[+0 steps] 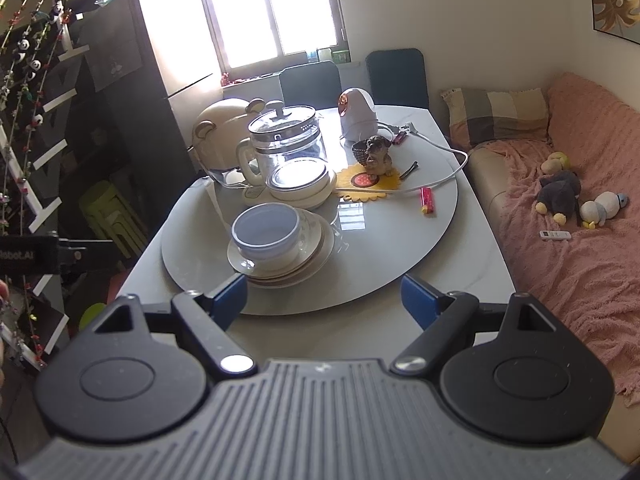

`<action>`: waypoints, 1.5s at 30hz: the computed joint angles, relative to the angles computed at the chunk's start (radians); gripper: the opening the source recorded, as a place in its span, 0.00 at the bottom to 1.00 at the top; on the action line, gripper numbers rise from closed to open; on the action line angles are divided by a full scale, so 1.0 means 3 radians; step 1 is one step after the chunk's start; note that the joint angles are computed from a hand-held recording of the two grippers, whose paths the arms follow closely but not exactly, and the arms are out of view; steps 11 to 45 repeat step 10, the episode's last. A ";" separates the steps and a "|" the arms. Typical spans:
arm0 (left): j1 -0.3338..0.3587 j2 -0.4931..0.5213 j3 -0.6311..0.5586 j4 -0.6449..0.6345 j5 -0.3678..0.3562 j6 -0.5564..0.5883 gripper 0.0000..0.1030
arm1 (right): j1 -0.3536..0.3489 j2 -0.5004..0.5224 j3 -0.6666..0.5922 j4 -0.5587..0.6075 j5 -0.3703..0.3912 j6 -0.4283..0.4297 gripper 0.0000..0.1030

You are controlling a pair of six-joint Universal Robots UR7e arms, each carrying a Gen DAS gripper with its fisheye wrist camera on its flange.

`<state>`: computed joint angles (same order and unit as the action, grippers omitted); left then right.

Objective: Organize plates and bowls

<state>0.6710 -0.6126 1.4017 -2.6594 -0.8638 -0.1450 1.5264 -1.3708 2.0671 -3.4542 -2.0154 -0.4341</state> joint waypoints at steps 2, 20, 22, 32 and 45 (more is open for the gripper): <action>0.0000 -0.0001 0.0001 -0.0007 0.0003 0.0000 0.97 | -0.0004 0.0001 -0.0003 0.0000 0.0003 -0.0003 0.83; -0.0002 0.0006 -0.0004 0.0019 0.0028 0.0005 0.97 | 0.0005 0.0021 0.0000 -0.0065 -0.0033 -0.0010 0.83; -0.0002 0.0006 -0.0004 0.0019 0.0028 0.0005 0.97 | 0.0005 0.0021 0.0000 -0.0065 -0.0033 -0.0010 0.83; -0.0002 0.0006 -0.0004 0.0019 0.0028 0.0005 0.97 | 0.0005 0.0021 0.0000 -0.0065 -0.0033 -0.0010 0.83; -0.0002 0.0006 -0.0004 0.0019 0.0028 0.0005 0.97 | 0.0005 0.0021 0.0000 -0.0065 -0.0033 -0.0010 0.83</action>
